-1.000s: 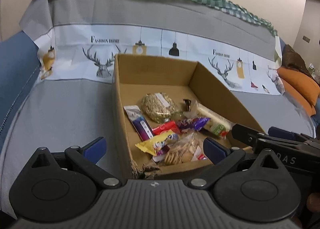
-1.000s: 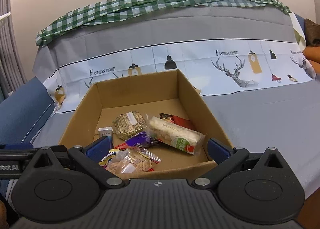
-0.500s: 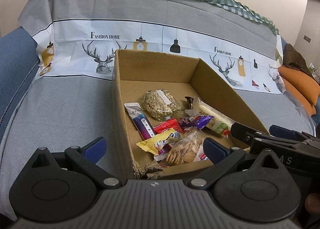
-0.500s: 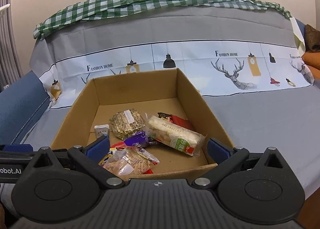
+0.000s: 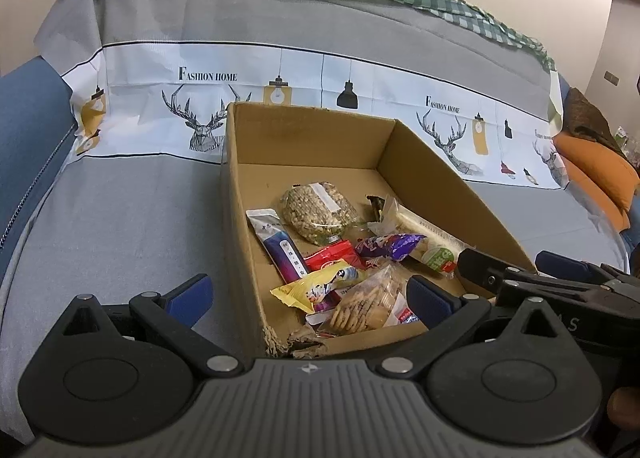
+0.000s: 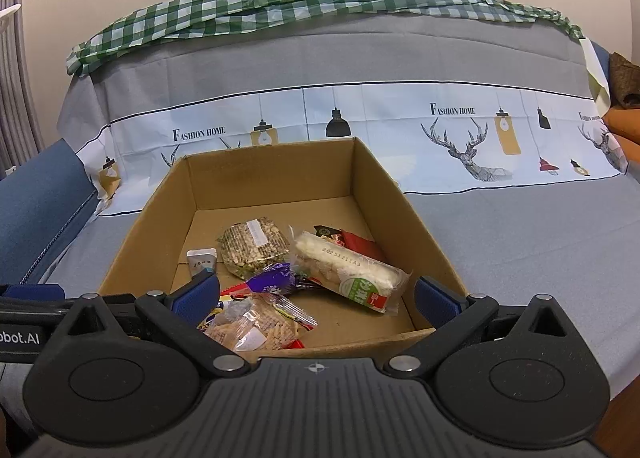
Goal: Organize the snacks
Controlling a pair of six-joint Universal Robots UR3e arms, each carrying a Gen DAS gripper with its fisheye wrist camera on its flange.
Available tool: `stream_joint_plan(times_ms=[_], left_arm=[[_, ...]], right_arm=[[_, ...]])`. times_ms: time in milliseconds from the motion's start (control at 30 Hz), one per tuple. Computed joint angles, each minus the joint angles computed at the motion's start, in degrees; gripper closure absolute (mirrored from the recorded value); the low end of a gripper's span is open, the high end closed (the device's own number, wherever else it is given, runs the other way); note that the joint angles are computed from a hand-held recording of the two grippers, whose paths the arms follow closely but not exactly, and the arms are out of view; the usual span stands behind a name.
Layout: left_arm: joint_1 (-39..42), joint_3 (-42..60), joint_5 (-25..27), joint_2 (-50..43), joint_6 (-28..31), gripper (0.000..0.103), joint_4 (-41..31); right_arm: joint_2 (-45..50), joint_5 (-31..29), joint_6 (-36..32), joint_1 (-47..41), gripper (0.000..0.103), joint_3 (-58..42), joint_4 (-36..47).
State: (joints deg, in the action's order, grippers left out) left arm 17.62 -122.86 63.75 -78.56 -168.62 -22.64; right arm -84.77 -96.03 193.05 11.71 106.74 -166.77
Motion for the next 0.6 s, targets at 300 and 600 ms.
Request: stream_joint_plan(times_ms=[300,600], left_arm=[[0.24,-0.42,-0.35,0.59,0.14,0.000,-0.06],[0.57,-0.45,-0.64,0.63,0.37,0.000,-0.21]], right_arm=[[0.19,-0.33,-0.37,0.26,0.001,-0.24,0.09],[0.18,-0.27,-0.37,0.23,0.001,-0.25,0.10]])
